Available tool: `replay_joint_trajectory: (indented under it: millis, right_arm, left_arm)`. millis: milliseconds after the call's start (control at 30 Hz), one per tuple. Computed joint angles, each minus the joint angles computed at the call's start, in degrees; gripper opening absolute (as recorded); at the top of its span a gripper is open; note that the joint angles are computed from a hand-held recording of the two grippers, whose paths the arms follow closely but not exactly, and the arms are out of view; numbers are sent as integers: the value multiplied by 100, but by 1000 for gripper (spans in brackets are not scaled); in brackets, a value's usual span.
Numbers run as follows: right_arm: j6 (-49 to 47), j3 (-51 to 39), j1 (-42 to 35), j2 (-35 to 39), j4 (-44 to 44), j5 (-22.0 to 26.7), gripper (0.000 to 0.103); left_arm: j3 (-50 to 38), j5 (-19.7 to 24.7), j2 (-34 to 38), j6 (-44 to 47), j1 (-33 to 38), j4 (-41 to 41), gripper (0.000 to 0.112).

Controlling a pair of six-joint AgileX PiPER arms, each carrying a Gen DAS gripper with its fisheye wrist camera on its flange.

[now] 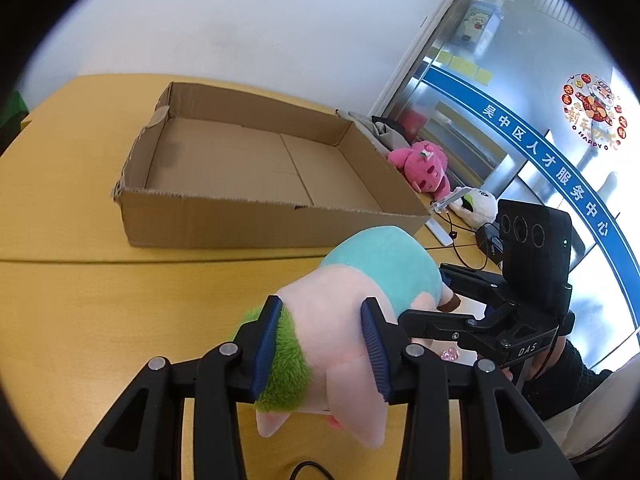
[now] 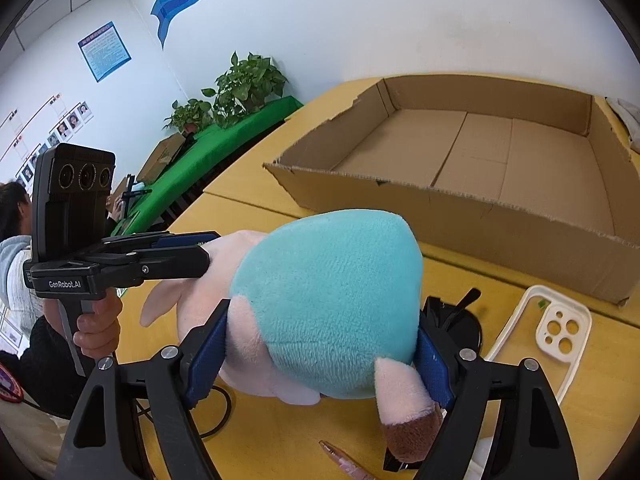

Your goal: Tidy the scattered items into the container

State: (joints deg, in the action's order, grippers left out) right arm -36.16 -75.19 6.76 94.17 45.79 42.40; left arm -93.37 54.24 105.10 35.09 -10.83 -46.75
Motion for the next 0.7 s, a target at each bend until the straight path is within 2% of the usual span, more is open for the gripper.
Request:
replay_joint_trajectory:
  millis: [267, 300, 333, 367, 400, 467, 500, 567, 667, 700]
  right_arm:
    - [118, -98, -43, -38, -41, -12, 86]
    - [131, -109, -32, -29, -49, -11, 86]
    - [120, -136, -21, -9, -39, 12, 86]
    - [43, -165, -17, 18, 27, 73, 86]
    - [-61, -219, 13, 69, 101, 160, 85]
    - [-74, -388, 269, 209, -38, 266, 85]
    - [134, -489, 453, 284, -369, 220, 85]
    - [571, -563, 770, 426, -1015, 41, 85]
    - [387, -475, 636, 560, -614, 146, 85]
    - [300, -409, 576, 547, -499, 150, 85]
  left_arm:
    - [-321, 55, 143, -72, -59, 35, 36]
    - [-331, 61, 148, -58, -59, 9, 30]
    - [-372, 211, 196, 97, -2, -211, 15]
    - [-525, 589, 356, 269, 61, -578, 2]
    - [-619, 784, 443, 366, 31, -716, 2]
    - [-689, 740, 469, 439, -206, -405, 2]
    - [-678, 618, 466, 373, -351, -197, 2]
    - [-734, 678, 594, 241, -345, -204, 2]
    - [-394, 433, 478, 130, -89, -297, 4]
    - [-167, 318, 362, 127, 30, -311, 11]
